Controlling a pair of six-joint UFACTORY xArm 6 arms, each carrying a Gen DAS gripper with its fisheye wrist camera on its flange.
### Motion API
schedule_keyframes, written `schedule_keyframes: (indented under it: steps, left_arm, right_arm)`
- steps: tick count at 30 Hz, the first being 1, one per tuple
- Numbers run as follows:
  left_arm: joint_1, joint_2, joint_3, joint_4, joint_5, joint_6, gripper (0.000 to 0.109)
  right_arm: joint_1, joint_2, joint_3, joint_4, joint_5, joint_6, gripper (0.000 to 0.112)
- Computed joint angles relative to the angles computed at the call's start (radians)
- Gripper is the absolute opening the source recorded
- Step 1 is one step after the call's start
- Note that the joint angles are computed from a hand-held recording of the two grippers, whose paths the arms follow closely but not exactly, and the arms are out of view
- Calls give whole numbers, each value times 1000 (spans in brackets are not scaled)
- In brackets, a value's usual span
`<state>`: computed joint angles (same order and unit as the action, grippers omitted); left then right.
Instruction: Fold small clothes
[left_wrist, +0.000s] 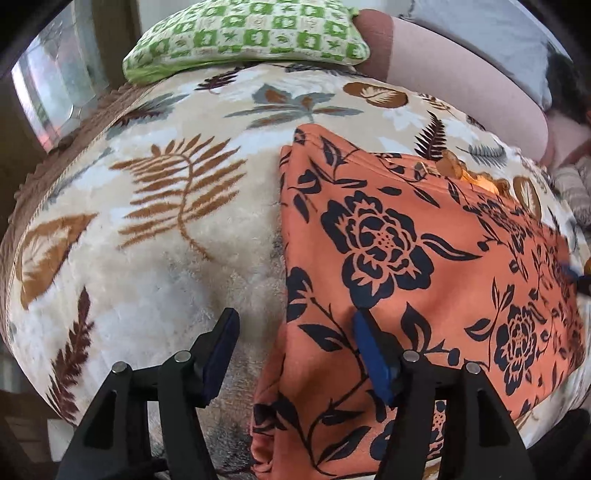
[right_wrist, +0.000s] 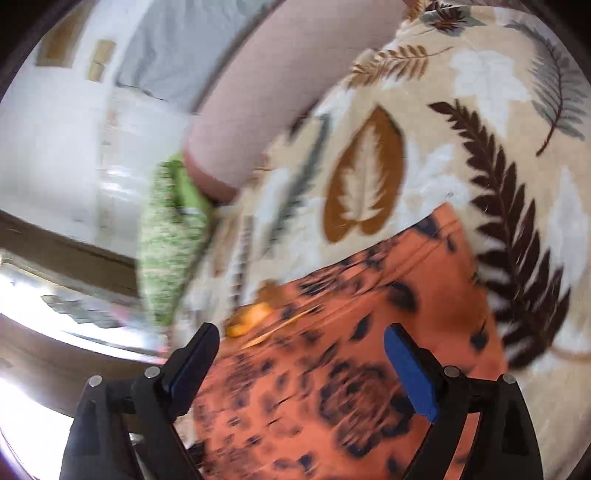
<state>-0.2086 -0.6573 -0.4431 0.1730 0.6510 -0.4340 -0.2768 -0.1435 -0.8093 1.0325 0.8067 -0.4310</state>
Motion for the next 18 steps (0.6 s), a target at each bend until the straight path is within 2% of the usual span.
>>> schedule_keyframes:
  steps: [2, 5, 7, 8, 10, 11, 12, 15, 17, 18]
  left_arm:
    - [-5, -5, -1, 21, 14, -12, 66]
    - [-12, -12, 6, 42, 11, -20, 66]
    - [-9, -11, 8, 35, 6, -17, 66]
    - [-8, -11, 6, 30, 9, -16, 66]
    - [-9, -13, 5, 25, 14, -14, 67]
    - [-9, -14, 5, 24, 17, -11, 67]
    - [-10, -16, 3, 28, 24, -11, 67]
    - [-11, -18, 3, 32, 28, -15, 67]
    - [-16, -24, 2, 36, 34, -20, 67]
    - [-17, -27, 3, 37, 35, -18, 67]
  right_arm:
    - [6, -2, 6, 40, -30, 9, 93]
    - [30, -61, 1, -8, -14, -1, 93]
    - [51, -94, 12, -39, -56, -19, 93]
    - [58, -87, 12, -48, -82, -19, 93]
    - [63, -16, -3, -119, -115, 75, 93]
    - [50, 14, -14, -116, -92, 100, 93]
    - [41, 5, -7, -73, -111, 88, 94]
    - [46, -30, -15, -102, -78, 124, 94]
    - [59, -108, 17, -92, -53, 95, 94]
    - [38, -143, 39, -83, -27, 66, 94]
